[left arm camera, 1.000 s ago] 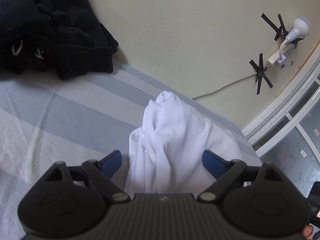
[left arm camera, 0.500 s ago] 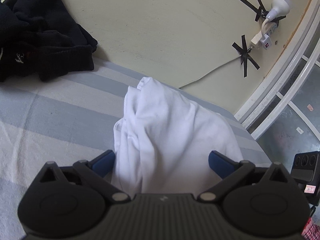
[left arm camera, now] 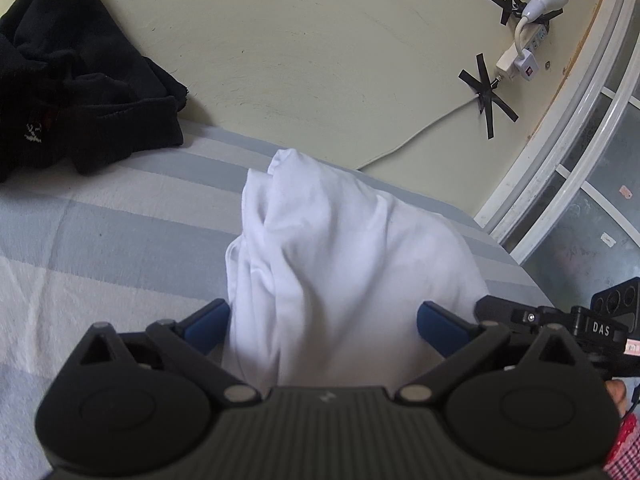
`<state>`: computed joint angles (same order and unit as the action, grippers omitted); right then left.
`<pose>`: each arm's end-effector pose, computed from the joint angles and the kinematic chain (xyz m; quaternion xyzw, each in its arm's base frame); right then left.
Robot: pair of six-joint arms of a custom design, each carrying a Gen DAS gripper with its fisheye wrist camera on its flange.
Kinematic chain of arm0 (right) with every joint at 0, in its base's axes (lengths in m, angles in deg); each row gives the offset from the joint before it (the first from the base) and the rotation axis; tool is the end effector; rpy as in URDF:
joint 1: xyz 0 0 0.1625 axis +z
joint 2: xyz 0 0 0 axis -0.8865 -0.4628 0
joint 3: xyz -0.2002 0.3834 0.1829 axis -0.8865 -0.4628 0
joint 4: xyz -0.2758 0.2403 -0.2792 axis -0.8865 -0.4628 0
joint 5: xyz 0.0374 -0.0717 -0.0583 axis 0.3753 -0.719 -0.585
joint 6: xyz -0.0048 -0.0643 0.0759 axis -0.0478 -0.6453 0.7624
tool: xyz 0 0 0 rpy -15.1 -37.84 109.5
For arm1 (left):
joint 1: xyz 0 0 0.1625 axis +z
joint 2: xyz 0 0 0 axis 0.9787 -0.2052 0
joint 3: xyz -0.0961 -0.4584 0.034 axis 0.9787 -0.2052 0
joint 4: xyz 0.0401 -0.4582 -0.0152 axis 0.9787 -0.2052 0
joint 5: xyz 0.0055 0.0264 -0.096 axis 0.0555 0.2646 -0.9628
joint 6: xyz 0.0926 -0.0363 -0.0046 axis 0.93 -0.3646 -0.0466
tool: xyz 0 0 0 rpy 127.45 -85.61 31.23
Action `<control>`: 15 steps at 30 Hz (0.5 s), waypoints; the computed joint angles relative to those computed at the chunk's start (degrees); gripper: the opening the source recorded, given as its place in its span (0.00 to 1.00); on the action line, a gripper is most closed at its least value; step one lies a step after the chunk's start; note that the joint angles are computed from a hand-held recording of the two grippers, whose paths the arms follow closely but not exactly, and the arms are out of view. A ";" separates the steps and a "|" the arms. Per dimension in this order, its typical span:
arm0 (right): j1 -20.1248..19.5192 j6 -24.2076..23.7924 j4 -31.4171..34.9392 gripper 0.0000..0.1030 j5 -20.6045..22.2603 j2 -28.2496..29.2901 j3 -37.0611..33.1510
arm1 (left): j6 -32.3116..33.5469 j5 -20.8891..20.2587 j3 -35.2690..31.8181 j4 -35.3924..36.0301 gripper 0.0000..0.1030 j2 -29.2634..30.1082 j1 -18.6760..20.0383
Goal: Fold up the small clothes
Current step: 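Hold the T-shirt bundle squeezed between both grippers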
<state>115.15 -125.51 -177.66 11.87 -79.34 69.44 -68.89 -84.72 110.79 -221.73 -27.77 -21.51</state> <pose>-0.1032 -0.4424 0.4119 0.1401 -0.8884 0.4360 0.0317 -0.1819 -0.5662 -0.0542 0.2540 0.9165 -0.3055 0.0464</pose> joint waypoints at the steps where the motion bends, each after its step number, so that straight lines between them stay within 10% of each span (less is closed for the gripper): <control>1: 0.08 -0.03 -0.14 0.77 -0.11 -0.05 0.10 | 0.03 0.03 -0.01 -0.08 1.00 0.05 -0.01; 15: 0.01 0.72 -1.11 0.77 -0.07 -0.08 0.40 | 0.72 1.09 -0.02 -0.63 1.00 0.57 -0.46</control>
<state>115.16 -124.79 -178.77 11.79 -79.42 69.84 -68.17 -83.63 110.77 -222.36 -27.20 -21.96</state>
